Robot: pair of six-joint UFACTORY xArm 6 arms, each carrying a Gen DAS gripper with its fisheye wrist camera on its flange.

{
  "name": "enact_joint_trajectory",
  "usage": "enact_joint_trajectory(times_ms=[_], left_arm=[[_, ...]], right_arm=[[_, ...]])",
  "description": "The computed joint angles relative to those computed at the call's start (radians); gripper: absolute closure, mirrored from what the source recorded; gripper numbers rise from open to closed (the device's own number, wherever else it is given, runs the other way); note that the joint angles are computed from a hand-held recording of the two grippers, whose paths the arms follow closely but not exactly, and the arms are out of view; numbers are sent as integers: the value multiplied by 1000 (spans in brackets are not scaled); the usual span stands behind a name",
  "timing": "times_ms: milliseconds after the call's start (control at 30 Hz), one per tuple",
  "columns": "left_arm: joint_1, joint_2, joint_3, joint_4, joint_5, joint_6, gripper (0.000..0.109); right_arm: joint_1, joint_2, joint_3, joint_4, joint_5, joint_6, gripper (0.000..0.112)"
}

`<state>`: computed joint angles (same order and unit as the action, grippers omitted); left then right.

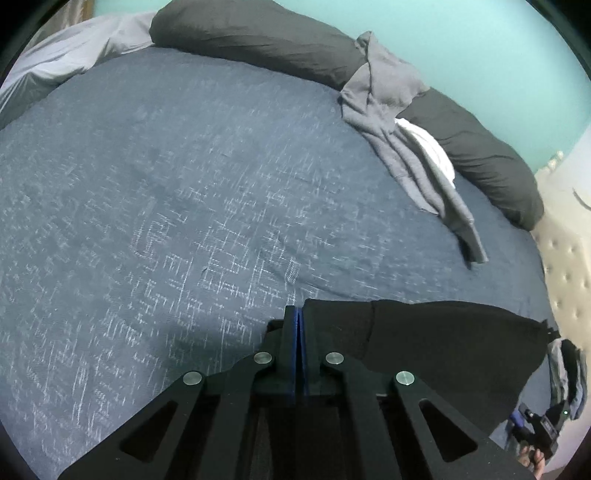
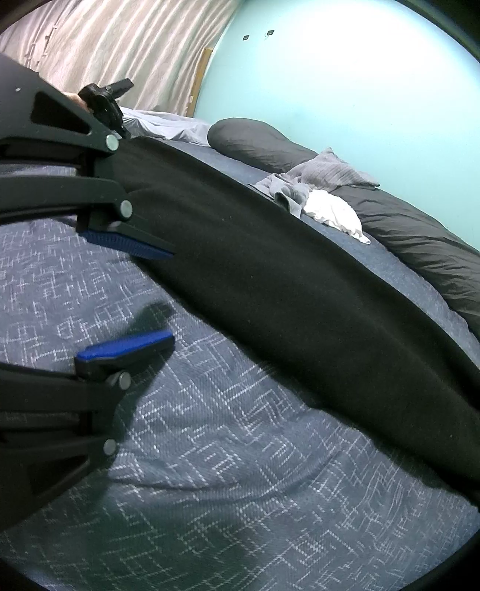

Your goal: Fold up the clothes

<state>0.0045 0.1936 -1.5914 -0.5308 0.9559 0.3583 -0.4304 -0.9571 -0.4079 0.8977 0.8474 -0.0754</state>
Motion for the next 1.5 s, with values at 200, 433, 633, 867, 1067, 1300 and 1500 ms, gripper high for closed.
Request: enact_joint_trajectory(times_ms=[200, 433, 633, 867, 1067, 1300, 1500], left_arm=[[-22, 27, -6, 72, 3, -43, 107], [-5, -27, 31, 118, -49, -105, 106], [6, -128, 102, 55, -32, -15, 98], [-14, -255, 255, 39, 17, 129, 59], [-21, -251, 284, 44, -26, 123, 58], [-41, -167, 186, 51, -46, 97, 51], [-61, -120, 142, 75, -62, 90, 51]], right_arm=[[-5, -3, 1, 1, 3, 1, 71], [-10, -6, 0, 6, 8, 4, 71], [-11, -4, -3, 10, 13, 5, 71], [-12, 0, -8, 14, 23, 2, 71], [-14, 3, -15, 16, 27, 2, 71], [-16, 10, -18, 11, 28, 0, 71], [-3, 17, -38, -2, 40, -4, 71]])
